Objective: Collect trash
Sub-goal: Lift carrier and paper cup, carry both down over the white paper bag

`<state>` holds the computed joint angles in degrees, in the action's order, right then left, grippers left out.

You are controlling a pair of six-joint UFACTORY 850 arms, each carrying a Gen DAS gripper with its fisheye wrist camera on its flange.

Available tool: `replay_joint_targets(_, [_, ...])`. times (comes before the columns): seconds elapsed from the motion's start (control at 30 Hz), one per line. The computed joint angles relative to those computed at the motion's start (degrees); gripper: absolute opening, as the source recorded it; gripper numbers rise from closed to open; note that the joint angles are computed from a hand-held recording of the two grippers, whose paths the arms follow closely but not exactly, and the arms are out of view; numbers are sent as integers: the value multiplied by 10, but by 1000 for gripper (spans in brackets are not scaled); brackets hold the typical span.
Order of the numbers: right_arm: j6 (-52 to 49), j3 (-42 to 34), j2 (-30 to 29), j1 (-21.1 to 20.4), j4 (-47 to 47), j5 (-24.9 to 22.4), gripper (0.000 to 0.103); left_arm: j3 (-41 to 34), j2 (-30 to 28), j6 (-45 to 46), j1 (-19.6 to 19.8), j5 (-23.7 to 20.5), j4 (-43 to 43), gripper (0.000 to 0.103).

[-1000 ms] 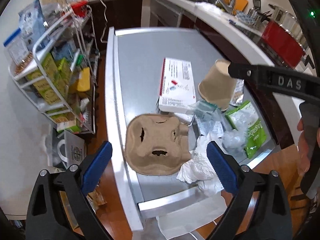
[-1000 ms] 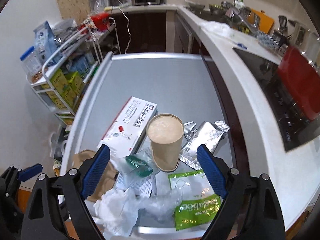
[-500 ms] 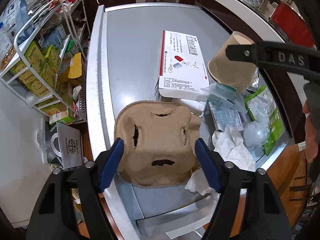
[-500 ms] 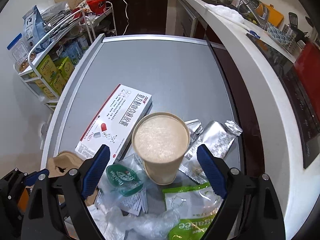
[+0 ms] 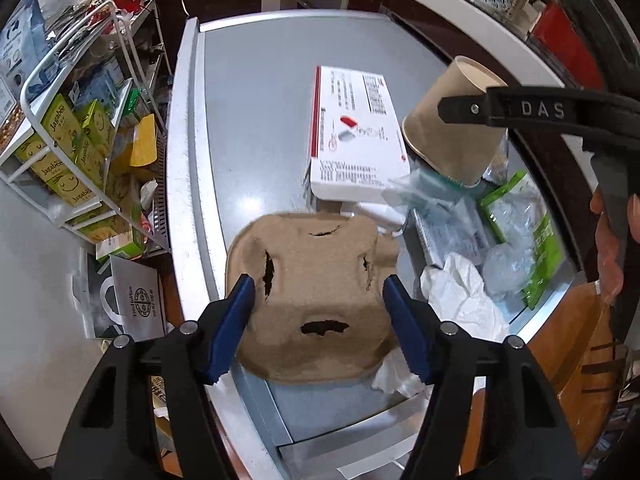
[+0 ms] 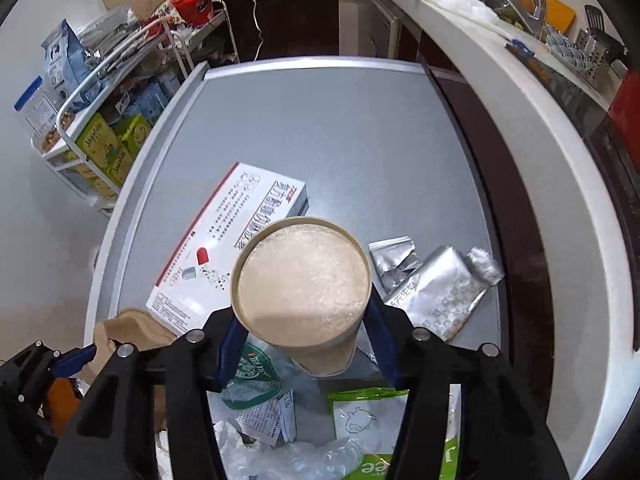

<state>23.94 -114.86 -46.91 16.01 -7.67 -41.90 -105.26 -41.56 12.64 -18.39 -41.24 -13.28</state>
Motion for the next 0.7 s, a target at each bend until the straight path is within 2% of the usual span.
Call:
replay_joint_targets(0.23, [9, 27, 31, 0, -1, 33, 53, -10, 0, 9, 5, -6, -19, 66])
replay_joint_targets(0.5, [5, 37, 45, 6, 0, 36, 53, -7, 1, 2, 3, -6, -10, 66])
replay_joint_targets(0.6, [4, 41, 48, 9, -2, 36, 53, -7, -2, -25, -7, -7, 42, 70])
replay_joint_targets(0.7, [4, 49, 54, 11, -4, 40, 53, -9, -9, -70, -21, -8, 117, 83])
